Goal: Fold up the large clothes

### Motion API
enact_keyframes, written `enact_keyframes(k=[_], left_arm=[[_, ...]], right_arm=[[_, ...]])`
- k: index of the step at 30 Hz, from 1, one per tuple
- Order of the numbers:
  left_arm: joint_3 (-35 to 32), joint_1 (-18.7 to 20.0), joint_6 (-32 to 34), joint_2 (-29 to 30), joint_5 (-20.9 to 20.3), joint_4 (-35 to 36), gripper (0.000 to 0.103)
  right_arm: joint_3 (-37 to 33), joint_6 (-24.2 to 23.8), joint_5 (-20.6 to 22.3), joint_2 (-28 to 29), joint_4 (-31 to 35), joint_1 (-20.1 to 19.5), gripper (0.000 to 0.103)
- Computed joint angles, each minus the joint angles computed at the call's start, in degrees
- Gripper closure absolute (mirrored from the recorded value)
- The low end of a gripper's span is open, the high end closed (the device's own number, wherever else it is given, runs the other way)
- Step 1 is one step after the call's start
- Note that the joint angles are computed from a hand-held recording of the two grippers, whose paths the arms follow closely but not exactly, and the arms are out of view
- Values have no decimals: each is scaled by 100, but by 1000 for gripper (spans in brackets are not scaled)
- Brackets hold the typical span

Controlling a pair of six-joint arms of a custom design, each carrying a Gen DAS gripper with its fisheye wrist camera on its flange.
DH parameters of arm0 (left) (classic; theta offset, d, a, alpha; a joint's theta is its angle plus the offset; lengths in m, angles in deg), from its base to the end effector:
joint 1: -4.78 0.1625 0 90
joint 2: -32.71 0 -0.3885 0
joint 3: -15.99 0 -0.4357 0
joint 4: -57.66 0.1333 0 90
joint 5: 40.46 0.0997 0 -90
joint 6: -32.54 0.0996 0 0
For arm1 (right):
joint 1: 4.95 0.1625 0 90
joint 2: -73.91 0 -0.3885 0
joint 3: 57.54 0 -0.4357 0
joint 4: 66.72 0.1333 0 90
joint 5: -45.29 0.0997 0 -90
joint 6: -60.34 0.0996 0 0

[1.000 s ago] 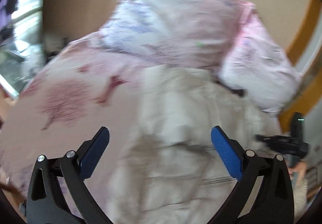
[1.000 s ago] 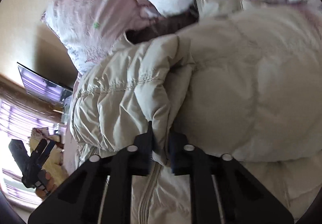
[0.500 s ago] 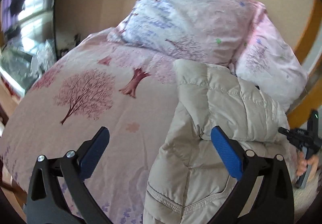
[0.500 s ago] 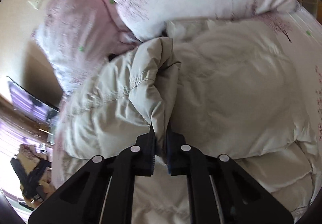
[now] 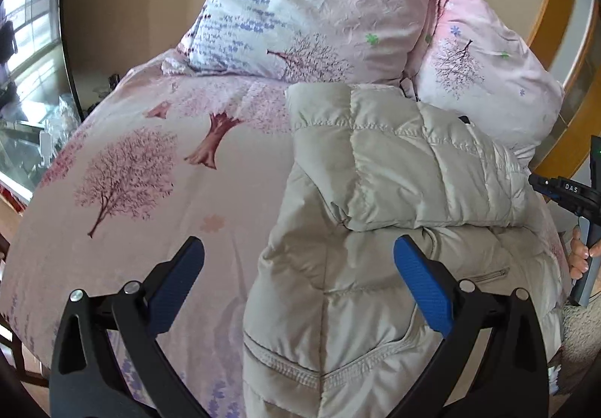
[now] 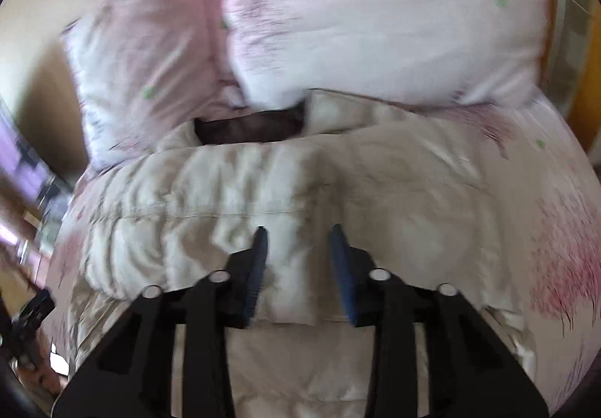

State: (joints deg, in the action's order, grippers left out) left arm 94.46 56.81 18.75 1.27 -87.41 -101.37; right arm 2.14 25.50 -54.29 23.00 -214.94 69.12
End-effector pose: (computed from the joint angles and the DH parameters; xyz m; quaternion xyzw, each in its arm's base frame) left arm -0.3016 -0.7136 0.0162 0.1228 0.9076 -0.3169 0.2466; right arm -0.1114 -0.8157 0.4095 0.1142 -0.8986 0.3440 0.2472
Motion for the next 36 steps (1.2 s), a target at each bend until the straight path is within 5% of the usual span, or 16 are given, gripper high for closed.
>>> enact_keyframes(k=[2,5,14,17,18,19,23,26,29,32,36], left_arm=[[-72,-7,-306,11,72,365,2],[-81,1,-538,-23,104,690,2],[667,-25,91,-311,6,-752,2],[810,-57,1,-455,78,-422,2],[826,-45,-228,-532,71,-57,2],[850,-38,-336,-572,51,80,2],[1093,-34,-603,-723,133,116,2],[1443,-36,-301,-811,118,-723,2],[1658,-26,-307,-937,85,-774,2],[1719,15,-799,-1098,6,-35,2],[1894,127,-1179,-1279,-485,177,2]], right_arm=[[-263,-159,-203,181,453,58,77],[-1076,-29,-1050,814,1208,85,82],[-2375,602,-445,1298,2777,-157,81],[-1559,666,153,711,2501,-247,47],[-1045,617,297,374,2089,-294,20],[-632,518,365,125,1654,-319,15],[492,137,1012,-730,794,-557,15],[916,-72,1635,-1146,595,-838,14],[1153,-352,1493,-1417,547,-1048,13],[1288,160,914,-1583,655,-1224,13],[1372,874,1232,-1877,1365,-1747,13]])
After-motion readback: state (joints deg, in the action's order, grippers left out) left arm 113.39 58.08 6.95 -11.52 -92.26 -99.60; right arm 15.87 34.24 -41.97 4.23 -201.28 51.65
